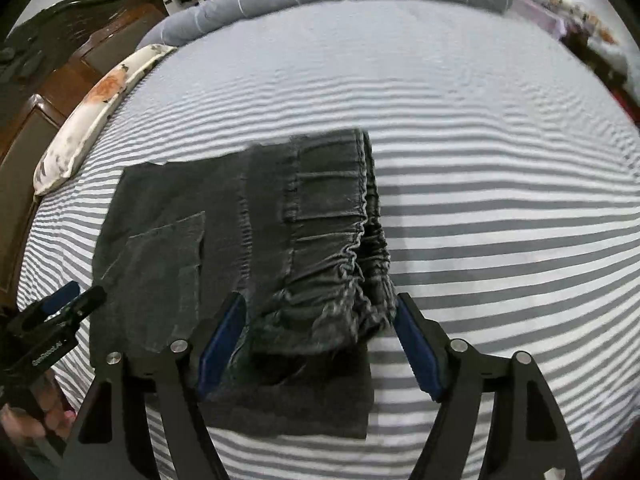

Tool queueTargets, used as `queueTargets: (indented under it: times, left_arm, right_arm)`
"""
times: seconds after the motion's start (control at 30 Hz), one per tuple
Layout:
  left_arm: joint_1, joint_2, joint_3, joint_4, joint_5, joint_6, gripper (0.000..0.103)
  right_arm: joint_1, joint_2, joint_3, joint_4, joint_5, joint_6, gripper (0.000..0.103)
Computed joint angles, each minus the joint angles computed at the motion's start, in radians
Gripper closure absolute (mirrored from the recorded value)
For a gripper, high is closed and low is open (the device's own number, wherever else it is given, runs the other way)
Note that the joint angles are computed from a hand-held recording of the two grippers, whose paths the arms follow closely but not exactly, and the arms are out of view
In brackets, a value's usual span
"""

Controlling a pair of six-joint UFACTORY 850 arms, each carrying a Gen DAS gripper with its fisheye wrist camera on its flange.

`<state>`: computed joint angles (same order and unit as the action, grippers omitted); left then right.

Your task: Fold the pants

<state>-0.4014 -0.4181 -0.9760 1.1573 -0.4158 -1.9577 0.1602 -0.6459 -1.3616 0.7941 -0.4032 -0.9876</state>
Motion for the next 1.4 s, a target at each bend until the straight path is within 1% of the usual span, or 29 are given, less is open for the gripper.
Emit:
queueTargets:
  times: [0.03,0.1,0.13,0.2,0.23,0.27,0.4,0.5,0.57,0.67,0.7,0.73,0.87,1.0,1.07,1.1,1.13,1.2,1.3,1.4]
  left_arm:
    - [-0.014,0.02,0.008,-0.012,-0.022,-0.005,0.036]
    - [-0.039,0.049,0.018,-0.032,-0.064,-0.008,0.036]
    - [-0.047,0.057,0.015,-0.05,-0.084,0.005,0.034]
    - [-0.073,0.076,0.018,-0.069,-0.135,0.012,0.029]
    - [-0.092,0.09,0.023,-0.075,-0.164,0.016,0.027]
    - [-0.103,0.098,0.027,-0.074,-0.177,0.014,0.026]
    - [-0.156,0.139,0.047,-0.072,-0.231,-0.02,0.022]
    - [-0.192,0.153,0.048,-0.081,-0.274,-0.027,0.021]
    - [-0.224,0.161,0.05,-0.073,-0.313,-0.045,0.021]
    - [-0.259,0.173,0.053,-0.073,-0.36,-0.054,0.021]
    - [-0.266,0.176,0.054,-0.075,-0.368,-0.057,0.021]
    - [-0.274,0.179,0.055,-0.078,-0.377,-0.061,0.021]
    - [-0.301,0.187,0.058,-0.09,-0.417,-0.094,0.021]
    - [-0.323,0.178,0.048,-0.103,-0.439,-0.085,0.021]
    - [-0.332,0.174,0.045,-0.109,-0.435,-0.087,0.021]
    - [-0.337,0.171,0.041,-0.112,-0.438,-0.089,0.021]
    - [-0.341,0.168,0.039,-0.113,-0.441,-0.093,0.021]
    - [-0.349,0.164,0.034,-0.114,-0.443,-0.098,0.021]
    - [-0.364,0.152,0.023,-0.12,-0.454,-0.099,0.021]
    - [-0.373,0.14,0.01,-0.126,-0.458,-0.092,0.021]
  right_arm:
    - [-0.002,0.026,0.027,0.047,0.005,-0.046,0.029]
    - [0.0,0.072,0.076,0.101,0.026,-0.102,0.024]
    - [0.002,0.095,0.101,0.135,0.04,-0.139,0.019]
    - [0.005,0.153,0.164,0.246,0.068,-0.268,0.015]
    - [0.011,0.184,0.197,0.275,0.092,-0.312,0.013]
    - [0.015,0.212,0.228,0.331,0.11,-0.377,0.011]
    - [0.021,0.298,0.317,0.485,0.137,-0.566,0.007]
    - [0.029,0.349,0.367,0.544,0.166,-0.65,0.005]
    - [0.028,0.38,0.395,0.599,0.163,-0.726,0.004]
    - [0.03,0.427,0.439,0.748,0.175,-0.892,0.003]
    - [0.03,0.436,0.449,0.778,0.179,-0.922,0.002]
    - [0.027,0.447,0.46,0.791,0.176,-0.937,0.002]
    - [0.01,0.465,0.474,0.738,0.162,-0.862,0.002]
    - [0.0,0.473,0.482,0.759,0.159,-0.867,0.002]
    - [-0.003,0.483,0.497,0.856,0.165,-0.96,0.002]
    - [-0.004,0.485,0.502,0.871,0.166,-0.974,0.002]
    - [-0.006,0.484,0.502,0.845,0.166,-0.949,0.002]
    - [-0.011,0.484,0.508,0.843,0.167,-0.939,0.002]
    - [-0.019,0.48,0.513,0.813,0.149,-0.91,0.002]
    - [-0.011,0.486,0.524,0.883,0.169,-1.008,0.002]
